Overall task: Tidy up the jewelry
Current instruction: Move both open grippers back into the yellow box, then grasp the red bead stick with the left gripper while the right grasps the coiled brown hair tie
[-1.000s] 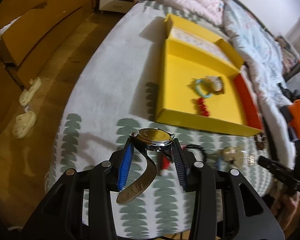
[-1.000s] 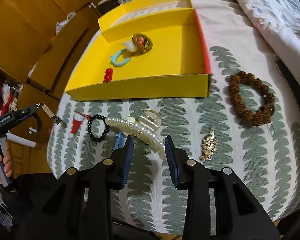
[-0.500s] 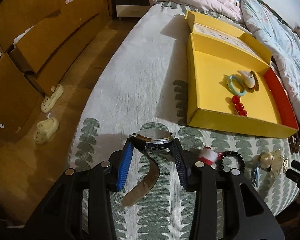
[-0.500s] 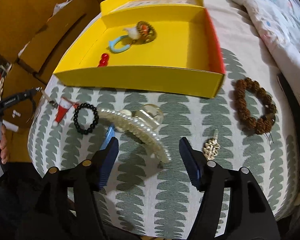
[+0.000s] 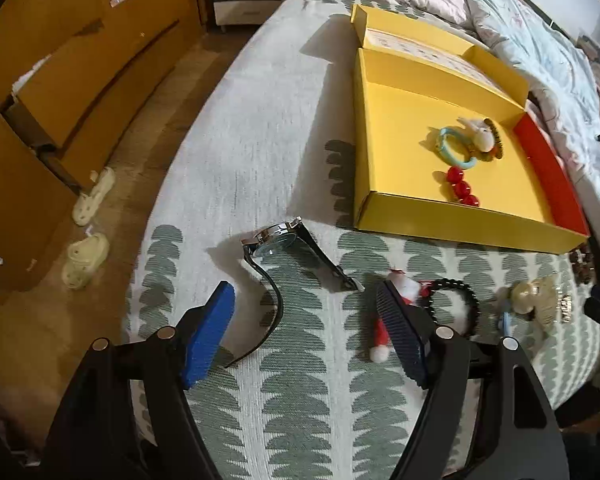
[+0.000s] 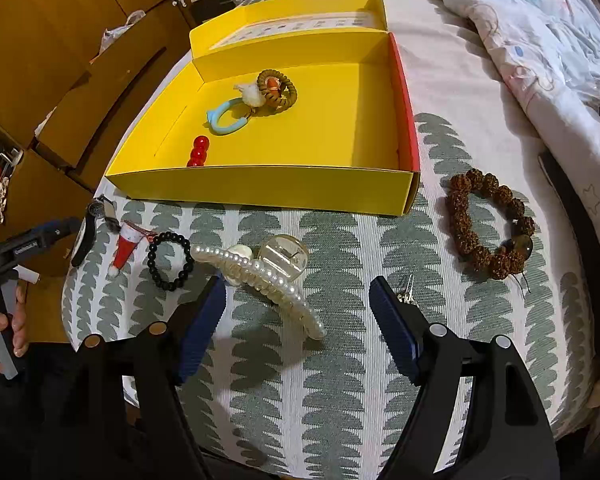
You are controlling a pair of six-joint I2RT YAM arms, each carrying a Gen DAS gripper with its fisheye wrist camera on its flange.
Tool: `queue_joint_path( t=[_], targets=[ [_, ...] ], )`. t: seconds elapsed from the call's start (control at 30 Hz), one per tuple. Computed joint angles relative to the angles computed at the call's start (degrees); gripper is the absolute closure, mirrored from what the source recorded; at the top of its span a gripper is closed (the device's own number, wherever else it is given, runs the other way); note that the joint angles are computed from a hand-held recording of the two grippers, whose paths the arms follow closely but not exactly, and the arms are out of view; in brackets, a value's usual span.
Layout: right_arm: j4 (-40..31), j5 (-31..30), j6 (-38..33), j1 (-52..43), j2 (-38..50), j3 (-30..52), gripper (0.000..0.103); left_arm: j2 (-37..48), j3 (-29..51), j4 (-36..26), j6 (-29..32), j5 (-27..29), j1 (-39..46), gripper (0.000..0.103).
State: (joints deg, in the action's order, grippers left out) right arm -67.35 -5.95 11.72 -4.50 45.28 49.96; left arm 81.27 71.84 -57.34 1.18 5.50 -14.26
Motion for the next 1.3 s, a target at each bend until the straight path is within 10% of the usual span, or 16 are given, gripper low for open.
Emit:
queue_joint_path(
  t=[0.33, 0.63, 1.13, 1.3],
  targets=[
    [5.9, -3.8, -0.4, -2.2, 4.3, 5.8, 0.026, -0.5, 6.4, 0.7, -3.2, 3.1, -3.4, 0.022],
    [15.3, -1.6, -0.4, -0.3, 23.5, 17.3, 0.026, 16.1, 20.1, -0.2, -6.9, -7.5, -18.1, 0.022],
    [19.4, -0.7, -5.7, -2.1, 50.4, 31.0, 0.031, 35.7, 36.2, -5.9, -8.0, -4.4, -20.5, 0.022],
    [21.0, -3.7, -5.5, -3.6, 53.3, 31.9, 0.034, 39.2, 39.1, -7.5, -8.6, -3.6, -21.5, 0.042]
  ],
)
